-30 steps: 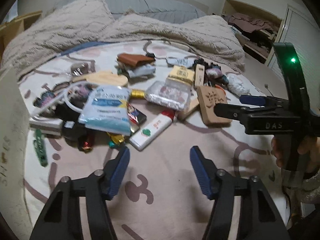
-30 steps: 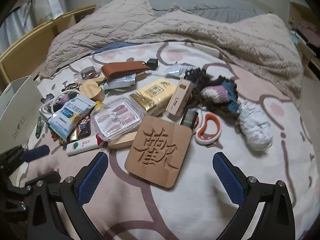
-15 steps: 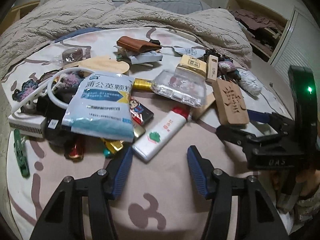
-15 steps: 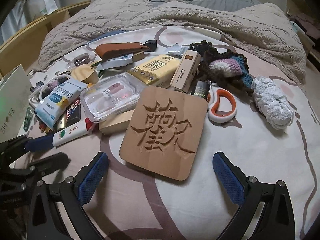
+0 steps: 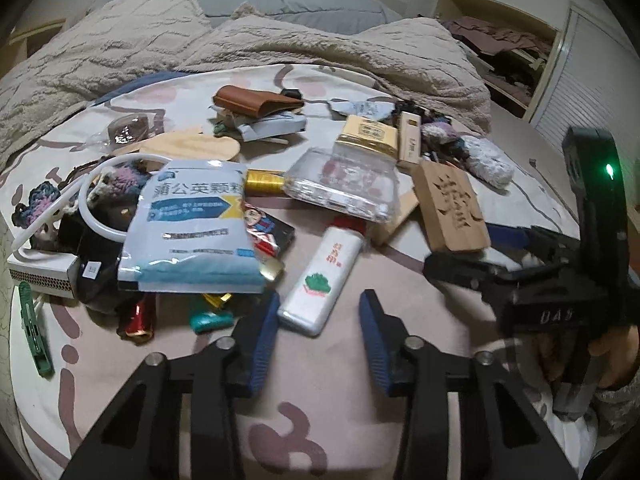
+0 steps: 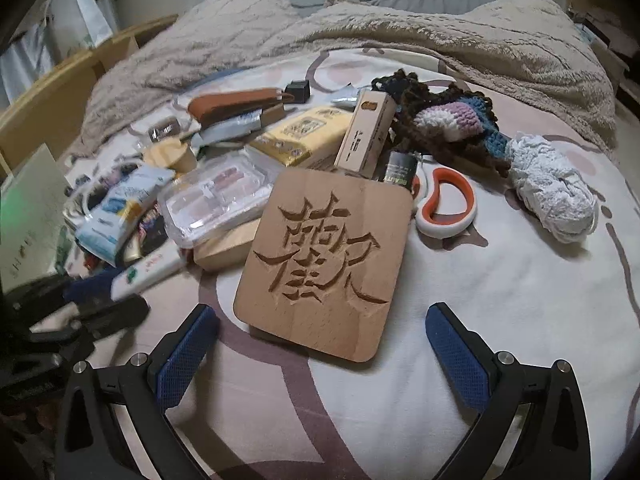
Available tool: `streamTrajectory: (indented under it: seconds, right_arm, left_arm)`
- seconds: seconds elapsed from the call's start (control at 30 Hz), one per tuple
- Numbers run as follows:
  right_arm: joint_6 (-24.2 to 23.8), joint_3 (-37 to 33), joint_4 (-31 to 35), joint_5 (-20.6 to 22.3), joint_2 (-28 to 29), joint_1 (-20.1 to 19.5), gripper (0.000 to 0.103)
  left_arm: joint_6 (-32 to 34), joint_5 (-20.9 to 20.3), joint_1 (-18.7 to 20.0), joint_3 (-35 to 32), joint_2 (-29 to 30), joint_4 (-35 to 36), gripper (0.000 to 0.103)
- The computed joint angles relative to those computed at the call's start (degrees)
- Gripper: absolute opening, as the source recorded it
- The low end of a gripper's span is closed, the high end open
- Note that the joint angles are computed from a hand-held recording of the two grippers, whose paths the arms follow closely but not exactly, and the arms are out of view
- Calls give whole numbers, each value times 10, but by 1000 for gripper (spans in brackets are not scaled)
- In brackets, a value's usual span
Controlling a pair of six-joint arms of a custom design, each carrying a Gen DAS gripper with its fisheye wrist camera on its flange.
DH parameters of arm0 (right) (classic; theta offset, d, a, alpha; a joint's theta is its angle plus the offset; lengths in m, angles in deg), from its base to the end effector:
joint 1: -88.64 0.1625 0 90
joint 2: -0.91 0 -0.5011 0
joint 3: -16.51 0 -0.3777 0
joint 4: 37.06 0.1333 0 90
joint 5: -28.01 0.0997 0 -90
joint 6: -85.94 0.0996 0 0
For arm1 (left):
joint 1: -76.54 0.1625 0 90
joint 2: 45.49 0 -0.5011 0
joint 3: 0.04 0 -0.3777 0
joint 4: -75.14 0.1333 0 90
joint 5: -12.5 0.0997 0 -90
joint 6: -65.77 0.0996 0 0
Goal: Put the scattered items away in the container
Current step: 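Grasp the white red-capped lighter with the left gripper while the right gripper approaches the carved wooden block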
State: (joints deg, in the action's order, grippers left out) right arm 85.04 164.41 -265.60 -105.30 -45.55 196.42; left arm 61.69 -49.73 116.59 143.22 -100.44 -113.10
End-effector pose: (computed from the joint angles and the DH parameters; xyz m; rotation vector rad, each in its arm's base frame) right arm 0.1820 -0.3549 0.1579 0.0720 -2.3554 0.9115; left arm -0.2000 -0.4029 0.1256 1.0138 2.5469 -0.5198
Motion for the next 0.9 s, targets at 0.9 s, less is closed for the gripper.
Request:
streamTrajectory:
  seconds: [0.9]
  right_arm:
    - [7, 27, -99, 11, 15, -6, 68]
  left_arm:
    - [-23, 12, -13, 13, 11, -14, 23]
